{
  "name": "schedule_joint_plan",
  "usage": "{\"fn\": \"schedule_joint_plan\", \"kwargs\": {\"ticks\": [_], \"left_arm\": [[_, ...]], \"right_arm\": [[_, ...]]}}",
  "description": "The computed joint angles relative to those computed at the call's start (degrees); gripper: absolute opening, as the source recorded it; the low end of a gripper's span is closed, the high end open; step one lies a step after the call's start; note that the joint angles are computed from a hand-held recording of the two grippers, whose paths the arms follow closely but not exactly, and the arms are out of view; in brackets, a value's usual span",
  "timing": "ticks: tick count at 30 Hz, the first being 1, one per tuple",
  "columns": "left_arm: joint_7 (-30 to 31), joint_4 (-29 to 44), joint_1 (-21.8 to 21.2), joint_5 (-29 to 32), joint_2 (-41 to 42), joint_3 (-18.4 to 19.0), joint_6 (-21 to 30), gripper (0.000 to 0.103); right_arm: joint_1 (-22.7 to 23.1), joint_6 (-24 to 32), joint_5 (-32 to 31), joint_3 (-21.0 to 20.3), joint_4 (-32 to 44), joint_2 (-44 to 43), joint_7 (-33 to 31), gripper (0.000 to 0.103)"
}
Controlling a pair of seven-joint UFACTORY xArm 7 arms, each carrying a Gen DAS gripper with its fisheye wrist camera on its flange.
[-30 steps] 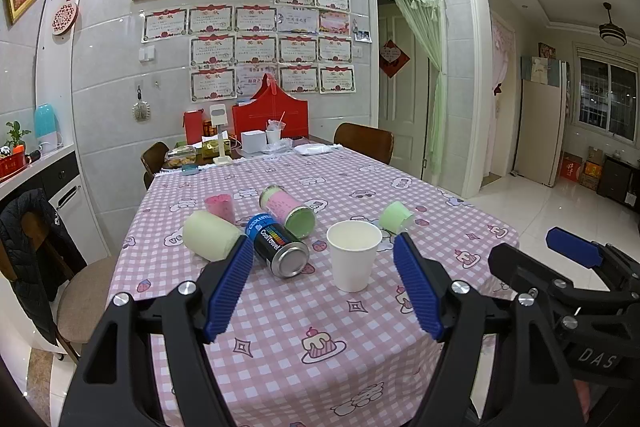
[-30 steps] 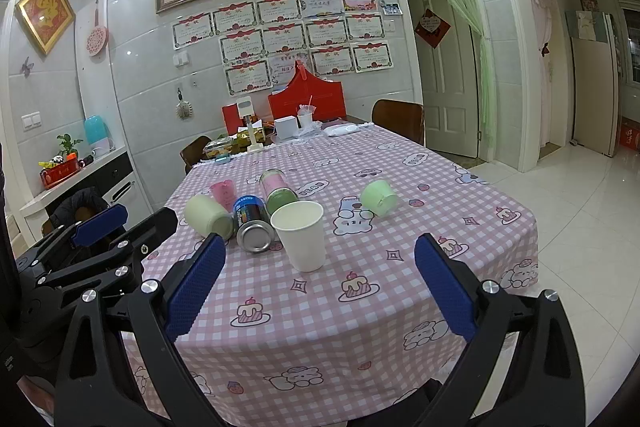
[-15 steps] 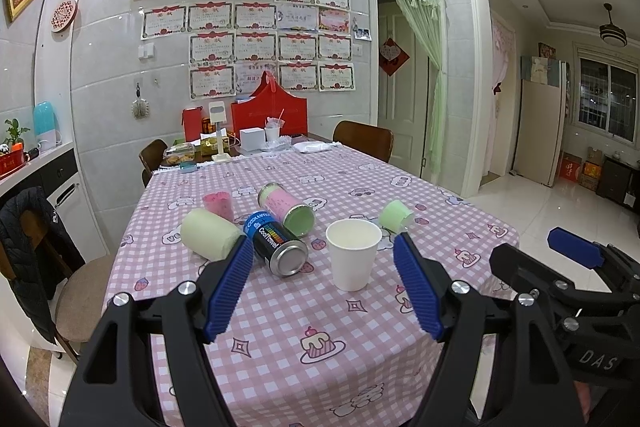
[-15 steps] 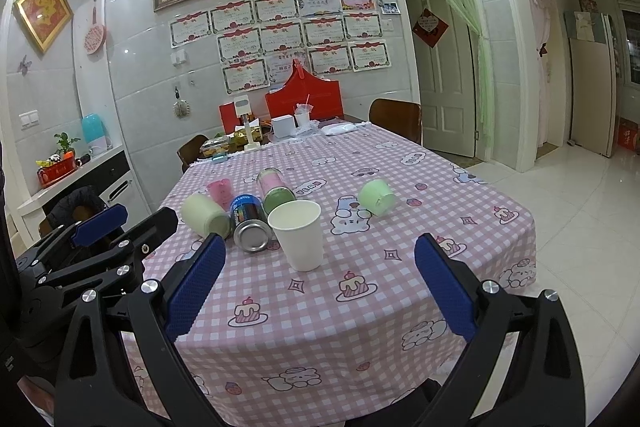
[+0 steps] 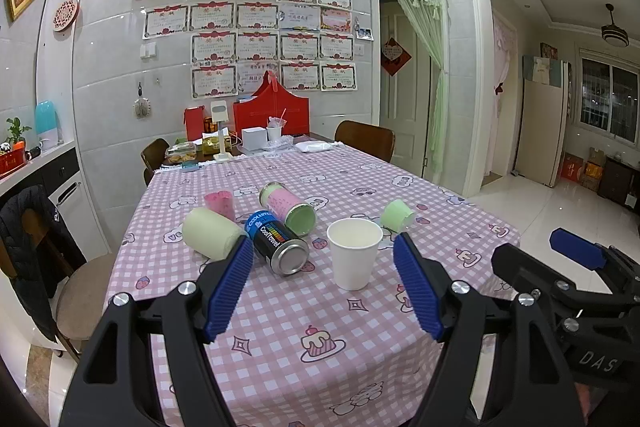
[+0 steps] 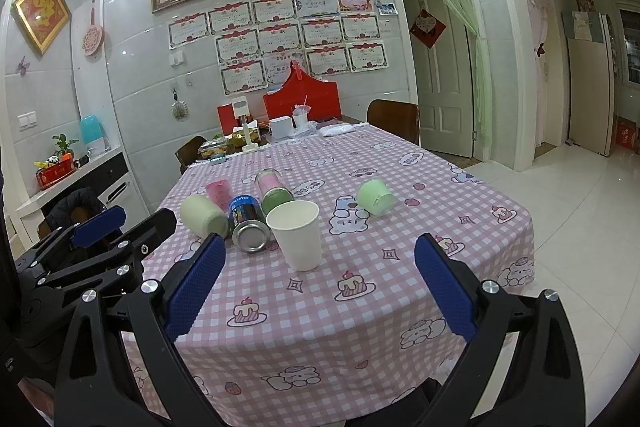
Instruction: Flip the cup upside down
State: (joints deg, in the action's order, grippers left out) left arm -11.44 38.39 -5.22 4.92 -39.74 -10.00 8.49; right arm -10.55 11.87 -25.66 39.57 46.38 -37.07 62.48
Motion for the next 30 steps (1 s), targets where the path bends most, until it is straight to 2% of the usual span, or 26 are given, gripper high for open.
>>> {"fn": "schedule_joint_plan", "kwargs": {"ticks": [30], "left_arm": [[0.00,-0.29,-0.10,-0.22,0.50,0.32,-0.21,0.072]], "right_arm": [[0.06,0.14,-0.65,0.09,0.31,0.91,1.18,0.092]]}}
